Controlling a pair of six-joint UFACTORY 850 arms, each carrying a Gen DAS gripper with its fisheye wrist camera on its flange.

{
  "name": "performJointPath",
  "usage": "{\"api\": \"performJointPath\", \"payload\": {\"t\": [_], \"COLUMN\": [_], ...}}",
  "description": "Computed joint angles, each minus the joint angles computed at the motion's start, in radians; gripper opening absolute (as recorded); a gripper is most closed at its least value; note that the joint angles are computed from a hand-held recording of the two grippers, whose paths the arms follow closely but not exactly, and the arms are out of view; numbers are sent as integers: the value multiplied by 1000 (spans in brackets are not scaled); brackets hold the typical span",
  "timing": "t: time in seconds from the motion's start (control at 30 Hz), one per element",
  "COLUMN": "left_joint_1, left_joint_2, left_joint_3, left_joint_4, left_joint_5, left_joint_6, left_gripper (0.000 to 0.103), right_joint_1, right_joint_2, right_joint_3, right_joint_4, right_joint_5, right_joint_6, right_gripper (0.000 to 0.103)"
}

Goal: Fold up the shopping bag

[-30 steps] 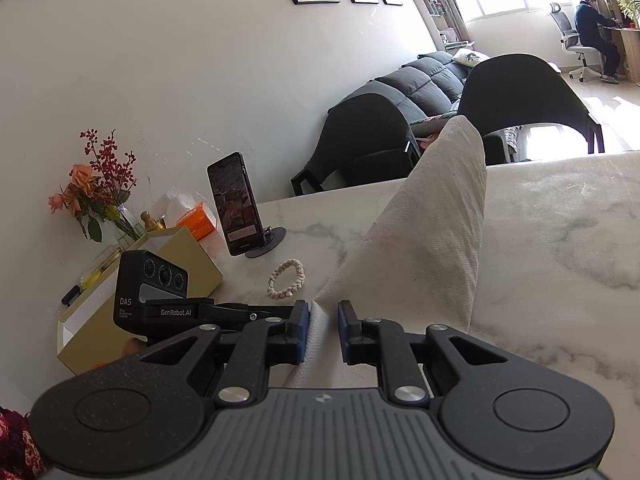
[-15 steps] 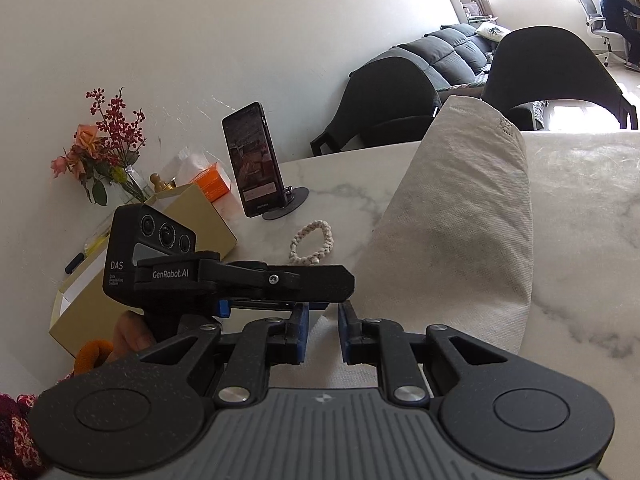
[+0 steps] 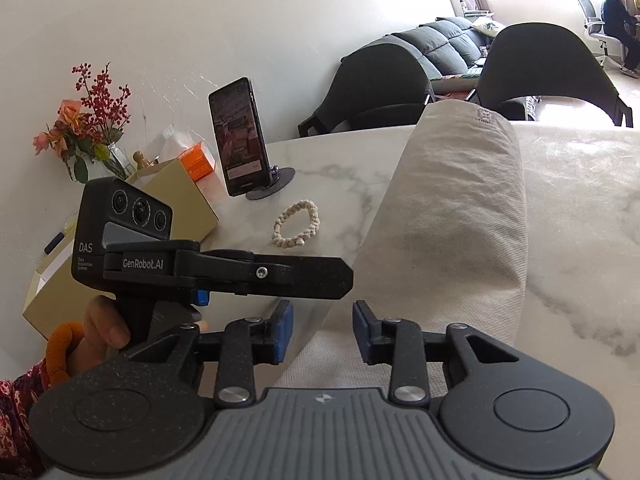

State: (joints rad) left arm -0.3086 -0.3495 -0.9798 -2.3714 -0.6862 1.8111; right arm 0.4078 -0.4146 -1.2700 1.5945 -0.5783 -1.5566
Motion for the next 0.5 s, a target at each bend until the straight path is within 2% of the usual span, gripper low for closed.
{"api": "performJointPath", "payload": {"t": [0.1,0.3,0.5], "left_joint_1": [3,8,3], "left_joint_2": [-2,-3,-6], "left_joint_3": [-1,-3,-11], "left_joint_4": [10,40,42], "left_joint_5": [-4,-10,7], "left_joint_6": [-10,-31,-14], "left_gripper": [80,79,79], "right_joint_1": [-17,-50,-63], "right_joint_2": [33,78,99], "right_joint_3": [36,98,138], "right_joint_4": [37,30,-46], "right_joint_5": [42,91,72], "right_joint_6": [-30,-3,58], "right_gripper": [51,53,53]}}
